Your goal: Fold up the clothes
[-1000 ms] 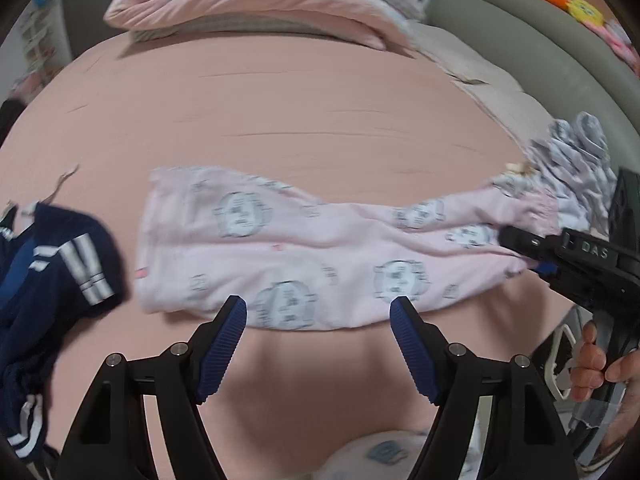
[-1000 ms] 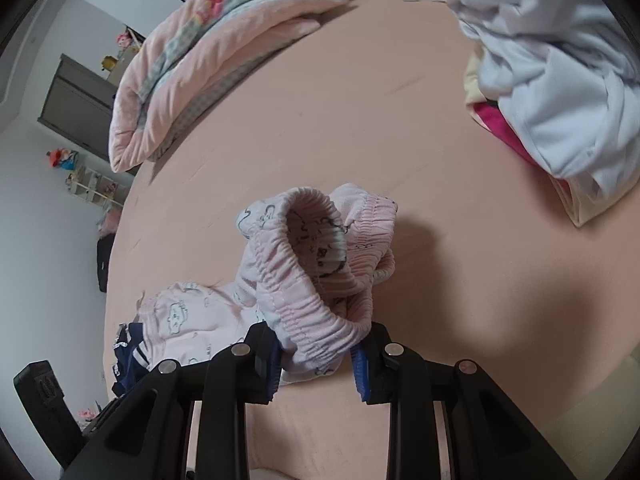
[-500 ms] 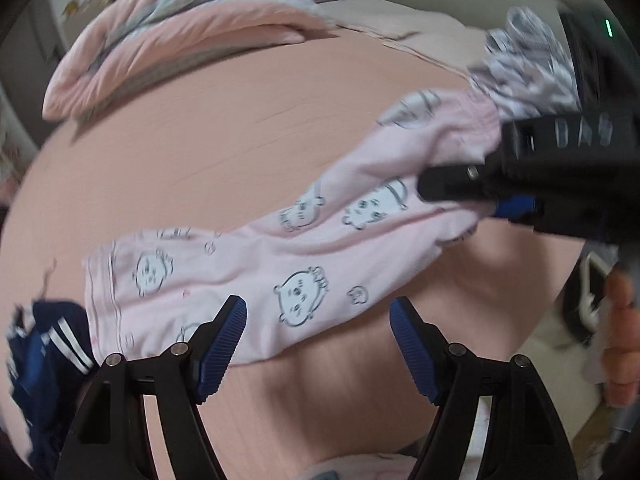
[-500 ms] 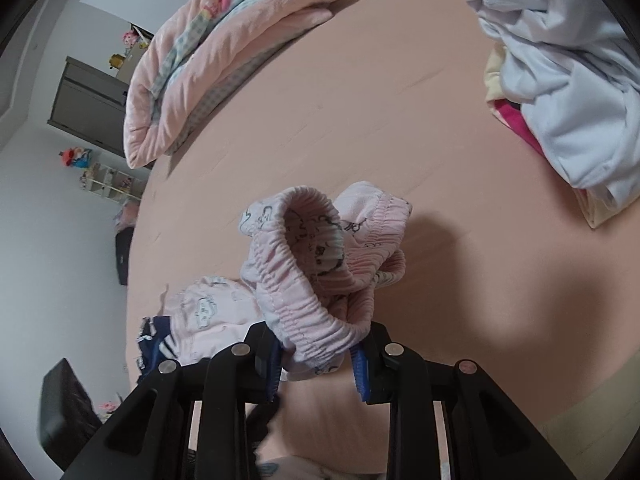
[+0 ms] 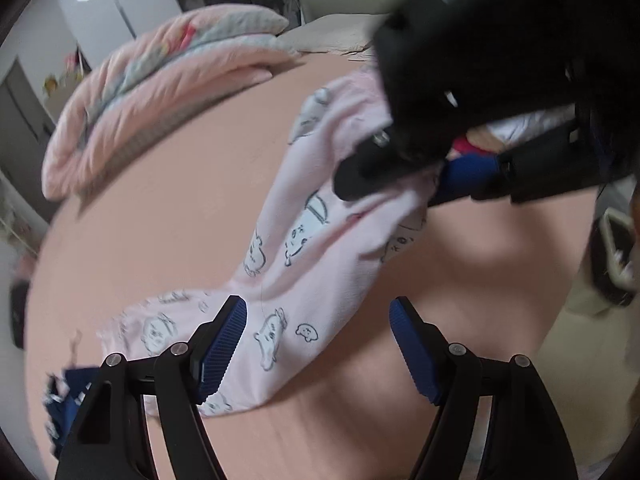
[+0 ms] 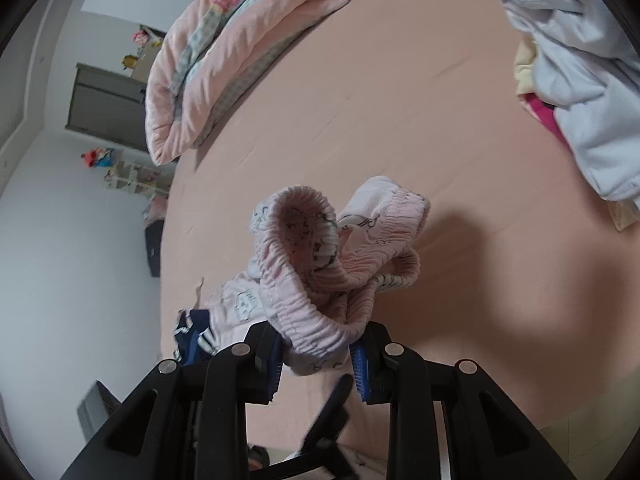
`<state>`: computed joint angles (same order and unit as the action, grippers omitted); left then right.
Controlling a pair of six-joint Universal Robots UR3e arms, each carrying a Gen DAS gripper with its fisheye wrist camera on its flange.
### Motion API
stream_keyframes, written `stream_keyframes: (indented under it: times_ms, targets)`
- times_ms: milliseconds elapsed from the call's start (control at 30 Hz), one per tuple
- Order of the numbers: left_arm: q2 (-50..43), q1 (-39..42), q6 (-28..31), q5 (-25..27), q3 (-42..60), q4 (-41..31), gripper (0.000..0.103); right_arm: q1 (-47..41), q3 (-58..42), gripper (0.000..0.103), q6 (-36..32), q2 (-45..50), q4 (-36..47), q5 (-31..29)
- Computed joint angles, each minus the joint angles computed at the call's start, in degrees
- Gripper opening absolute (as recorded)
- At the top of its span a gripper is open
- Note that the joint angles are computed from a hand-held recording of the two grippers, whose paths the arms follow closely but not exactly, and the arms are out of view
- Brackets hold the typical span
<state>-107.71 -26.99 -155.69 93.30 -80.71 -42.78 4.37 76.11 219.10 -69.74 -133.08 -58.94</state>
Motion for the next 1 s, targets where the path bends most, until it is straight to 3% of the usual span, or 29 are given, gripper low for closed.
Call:
stream_keyframes:
  times_ms: [167,400,467,500,567,633,1000]
  targets:
    - [-1.5,-1.5,2.6,1.8,-1.5,6.2,0.073,0.1,-2.0,0.027,0.1,0.6,2.7,0.6]
    - [-2.5,-0.2,5.1,-2.6,-0.6,5.5,0.072,-0.9,-2.4,0.027,0.4,0.8,4.8,4.0]
    - [-2.3,1.2,5.6,-5.7,-0.1,4.8,0.057,-1.7,-1.0,0.027,1.2,0.5,4.0,6.0]
    - [-2.5,1.7,5.4,-6.7,0.6,4.2,0.044,-2.1,-0.4,0.027,1.4,0.4,3.8,6.8]
    - [-3.3,2.1,4.5,-7.1,2.4,2.6,0.035,-2.7,1.3,0.027,2.2,0.0,2.5,8.6]
    - [-4.1,3.2,3.5,-9.1,4.4,0.3,0.019,-3.5,3.8,0.027,3.9,-0.3,-0.6,11.2]
    - [-8.9,9.1,0.9,-17.6,14.8,-10.7,0.01,-4.3,5.5,0.028,3.7,-0.5,-2.3,12.7]
